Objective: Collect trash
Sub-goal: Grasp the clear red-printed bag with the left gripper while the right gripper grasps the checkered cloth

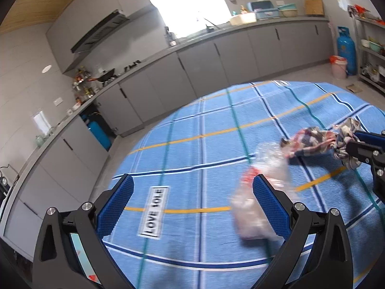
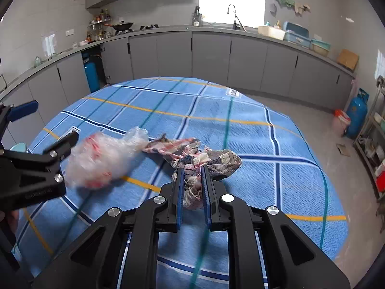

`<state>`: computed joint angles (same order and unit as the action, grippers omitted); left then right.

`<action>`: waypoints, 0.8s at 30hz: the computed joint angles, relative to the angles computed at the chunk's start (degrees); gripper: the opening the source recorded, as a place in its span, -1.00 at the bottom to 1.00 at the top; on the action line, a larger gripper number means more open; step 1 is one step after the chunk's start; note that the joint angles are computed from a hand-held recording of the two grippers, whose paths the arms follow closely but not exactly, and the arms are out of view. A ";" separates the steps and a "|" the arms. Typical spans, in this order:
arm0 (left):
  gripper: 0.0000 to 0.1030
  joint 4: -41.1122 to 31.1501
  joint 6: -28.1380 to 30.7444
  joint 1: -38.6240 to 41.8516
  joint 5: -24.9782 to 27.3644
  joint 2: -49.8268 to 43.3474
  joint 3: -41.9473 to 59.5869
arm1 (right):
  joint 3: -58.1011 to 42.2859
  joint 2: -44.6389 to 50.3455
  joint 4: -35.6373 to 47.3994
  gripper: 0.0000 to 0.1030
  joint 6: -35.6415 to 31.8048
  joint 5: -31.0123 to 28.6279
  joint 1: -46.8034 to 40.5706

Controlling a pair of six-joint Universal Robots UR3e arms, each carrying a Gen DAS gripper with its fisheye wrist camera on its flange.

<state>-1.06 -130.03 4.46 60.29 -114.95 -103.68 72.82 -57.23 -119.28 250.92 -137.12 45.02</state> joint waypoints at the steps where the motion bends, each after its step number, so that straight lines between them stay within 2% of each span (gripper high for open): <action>1: 0.89 0.21 0.13 -0.42 0.18 0.01 -0.36 | 0.66 -0.39 0.18 -0.72 0.67 -0.03 0.15; 6: 0.89 0.38 1.96 -2.18 1.15 -0.08 -2.57 | 4.34 -1.83 -2.51 -0.71 1.41 0.46 0.30; 11: 0.89 -3.13 4.15 -2.20 0.46 -0.07 -2.74 | 6.00 -2.12 -4.82 -0.71 0.88 0.68 0.15; 13: 0.79 -4.44 5.21 -2.27 0.04 0.03 -2.96 | 6.14 -2.00 -5.33 -0.71 0.80 0.65 0.25; 15: 0.19 -8.88 6.80 -2.08 -0.98 0.59 -2.14 | 5.65 -1.64 -5.20 -0.71 0.95 0.49 0.52; 16: 0.10 -11.67 7.83 -1.85 -1.63 0.95 -1.65 | 5.32 -1.46 -5.11 -0.71 0.90 0.43 0.62; 17: -0.19 -12.93 8.53 -1.83 -2.07 1.04 -1.48 | 5.28 -1.40 -5.17 -0.71 0.93 0.39 0.75; 18: -0.34 -14.53 9.57 -1.62 -2.56 1.34 -1.32 | 4.80 -1.17 -4.92 -0.71 0.91 0.28 0.93; 19: -0.38 -14.00 9.75 -1.51 -2.62 1.56 -1.84 | 4.45 -0.89 -4.90 -0.71 0.76 0.20 0.93; 20: -0.56 -14.30 10.07 -1.22 -2.92 1.93 -2.08 | 3.79 -0.53 -4.72 -0.71 0.67 0.09 1.09; 21: -0.62 -15.62 10.59 -0.57 -3.70 2.54 -2.06 | 3.30 -0.30 -4.56 -0.71 0.55 0.02 1.15; 24: -0.71 -16.24 10.97 0.91 -4.81 3.76 -2.59 | 1.35 0.69 -3.85 -0.71 0.46 -0.47 1.61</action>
